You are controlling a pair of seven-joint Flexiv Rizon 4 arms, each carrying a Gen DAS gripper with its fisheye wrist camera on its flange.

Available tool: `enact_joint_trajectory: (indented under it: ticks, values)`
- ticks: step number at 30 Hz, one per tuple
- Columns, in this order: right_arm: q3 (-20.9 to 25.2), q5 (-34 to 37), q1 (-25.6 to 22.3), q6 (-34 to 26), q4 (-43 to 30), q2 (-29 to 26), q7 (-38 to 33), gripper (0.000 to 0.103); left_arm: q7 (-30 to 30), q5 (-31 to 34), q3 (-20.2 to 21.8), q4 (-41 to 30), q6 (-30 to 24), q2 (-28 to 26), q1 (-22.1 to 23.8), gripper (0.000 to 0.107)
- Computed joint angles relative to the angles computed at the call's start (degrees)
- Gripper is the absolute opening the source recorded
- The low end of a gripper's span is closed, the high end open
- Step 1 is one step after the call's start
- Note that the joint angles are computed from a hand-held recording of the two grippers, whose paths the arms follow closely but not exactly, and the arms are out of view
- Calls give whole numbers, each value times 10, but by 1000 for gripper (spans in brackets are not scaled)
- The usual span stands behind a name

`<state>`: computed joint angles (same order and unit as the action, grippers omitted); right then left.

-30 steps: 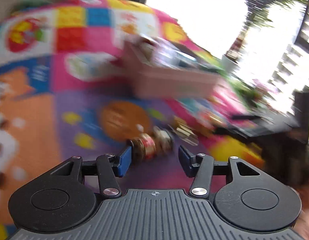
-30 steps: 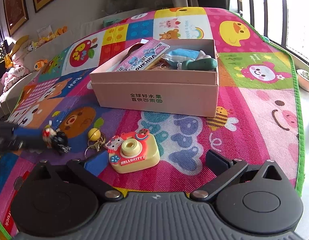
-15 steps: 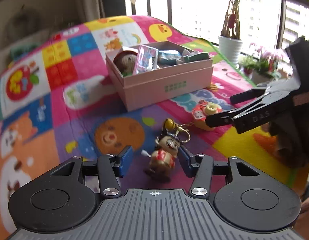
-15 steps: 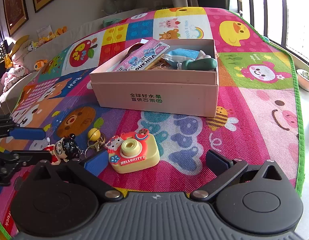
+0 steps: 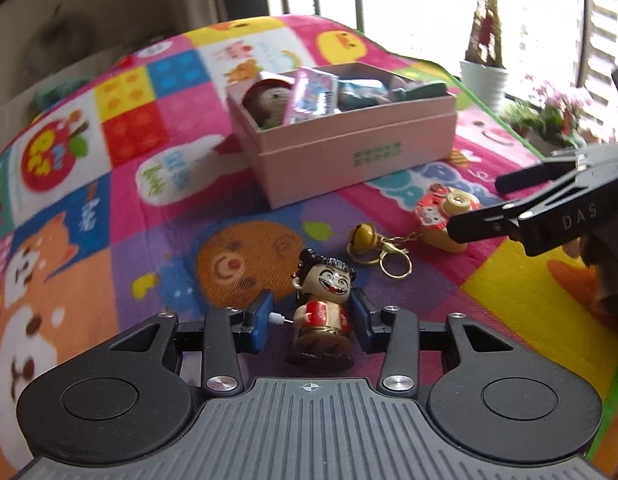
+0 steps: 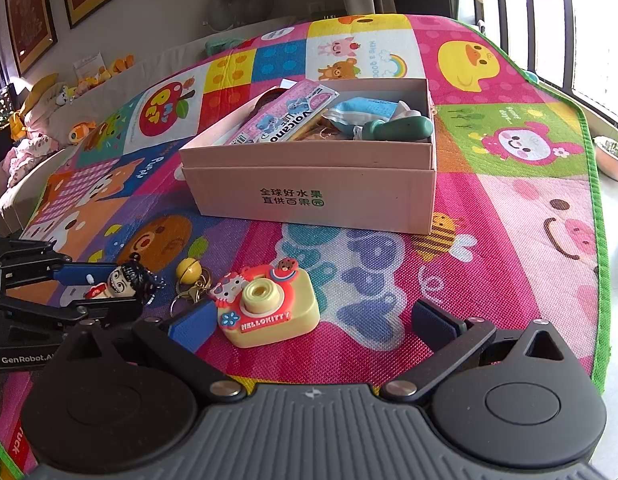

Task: Organize objects
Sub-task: 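Grasp the yellow Hello Kitty toy with the right tool while the left tool holds the figurine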

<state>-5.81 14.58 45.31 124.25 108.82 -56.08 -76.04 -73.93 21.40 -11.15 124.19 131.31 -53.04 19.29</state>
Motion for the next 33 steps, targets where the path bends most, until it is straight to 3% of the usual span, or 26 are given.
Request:
enact_joint_trajectory:
  ticks: [3, 7, 9, 12, 16, 23, 25, 27, 33]
  values:
    - [-1, 1, 1, -2, -1, 0, -1, 103, -21, 24, -21, 7, 15, -14, 30, 45]
    - [-10, 6, 10, -8, -1, 0, -5, 103, -45, 26, -19, 0, 47, -35, 29, 42]
    - [-19, 12, 21, -16, -2, 0, -8, 103, -52, 4, -2, -6, 73, -43, 7, 42]
    - [-58, 33, 62, -43, -4, -3, -15, 103, -69, -22, 12, -9, 93, -47, -14, 42]
    - [-110, 45, 113, -79, -3, -9, -15, 103, -90, -7, 11, -14, 92, -49, -6, 41]
    - [-77, -8, 72, -59, 8, 2, -20, 103, -96, -11, 26, -15, 100, -49, -21, 41]
    - [-85, -4, 83, -58, 7, 0, -27, 103, -102, -2, 22, -17, 97, -50, -13, 41]
    - [-101, -3, 100, -73, 4, 0, -39, 97, -108, 6, 18, -19, 95, -52, -5, 41]
    - [-112, -15, 111, -102, -10, 7, -38, 65, -124, 26, 10, -23, 89, -54, 10, 41]
